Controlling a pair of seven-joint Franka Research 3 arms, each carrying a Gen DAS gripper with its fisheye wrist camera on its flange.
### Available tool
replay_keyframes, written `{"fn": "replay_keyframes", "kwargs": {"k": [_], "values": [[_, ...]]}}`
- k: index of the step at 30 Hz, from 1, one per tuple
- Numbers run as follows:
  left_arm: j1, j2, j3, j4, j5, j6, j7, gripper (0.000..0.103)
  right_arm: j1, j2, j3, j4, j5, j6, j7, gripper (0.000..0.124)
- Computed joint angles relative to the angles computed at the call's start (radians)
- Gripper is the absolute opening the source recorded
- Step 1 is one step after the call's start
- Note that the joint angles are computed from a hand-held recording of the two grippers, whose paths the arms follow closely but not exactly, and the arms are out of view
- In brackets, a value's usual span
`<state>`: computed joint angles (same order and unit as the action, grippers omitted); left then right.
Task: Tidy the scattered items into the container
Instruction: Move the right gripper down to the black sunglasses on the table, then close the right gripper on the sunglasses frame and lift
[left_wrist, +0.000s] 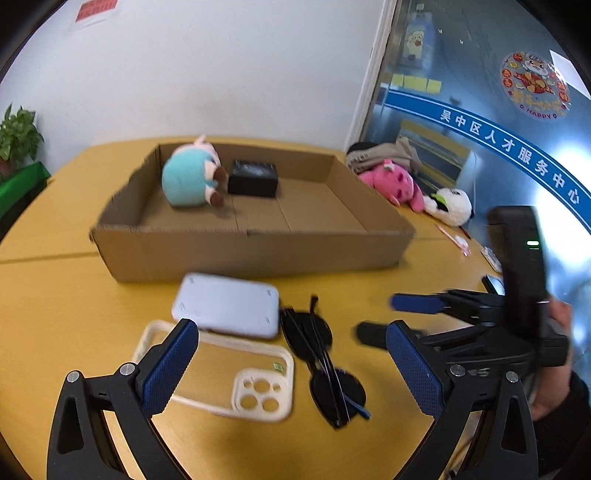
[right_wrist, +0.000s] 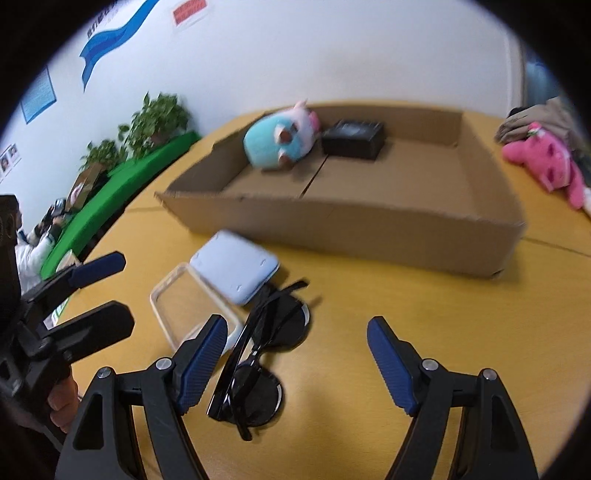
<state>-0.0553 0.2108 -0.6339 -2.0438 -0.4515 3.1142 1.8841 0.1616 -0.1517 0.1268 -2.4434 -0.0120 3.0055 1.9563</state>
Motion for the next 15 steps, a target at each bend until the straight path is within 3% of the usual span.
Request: {"fn": "replay_keyframes", "kwargs": {"k": [3,5,7,8,11,14,15], "values": [[0.129,-0.002,-0.148,-0.023,-0.169,-0.016,0.158,0.103,0.092,0.05,-0.058,0.036,0.185,-0.035,-0.164,0.072],[0.235,0.003,-0.265,-0.023,-0.36,-0.055,0.312,0.102,0.104,0.073,-0.057,0.058,0.217,-0.057,-0.209,0.066],[0.303,0.01,-0.332,-0.015,-0.512,-0.107,0.44,0.1,0.117,0.09,-0.059,0.075,0.27,-0.076,-0.268,0.055],[0.314,0.007,-0.339,-0.016,-0.556,-0.124,0.473,0.1,0.126,0.096,-0.062,0.082,0.317,-0.085,-0.312,0.052],[0.306,-0.006,-0.324,-0.025,-0.615,-0.178,0.516,0.097,0.134,0.11,-0.063,0.097,0.397,-0.113,-0.396,0.028],[0.279,-0.005,-0.294,-0.022,-0.639,-0.228,0.528,0.093,0.137,0.114,-0.062,0.101,0.474,-0.113,-0.457,0.022],[0.269,-0.005,-0.283,-0.019,-0.646,-0.24,0.53,0.091,0.141,0.115,-0.064,0.103,0.533,-0.111,-0.5,0.009]]}}
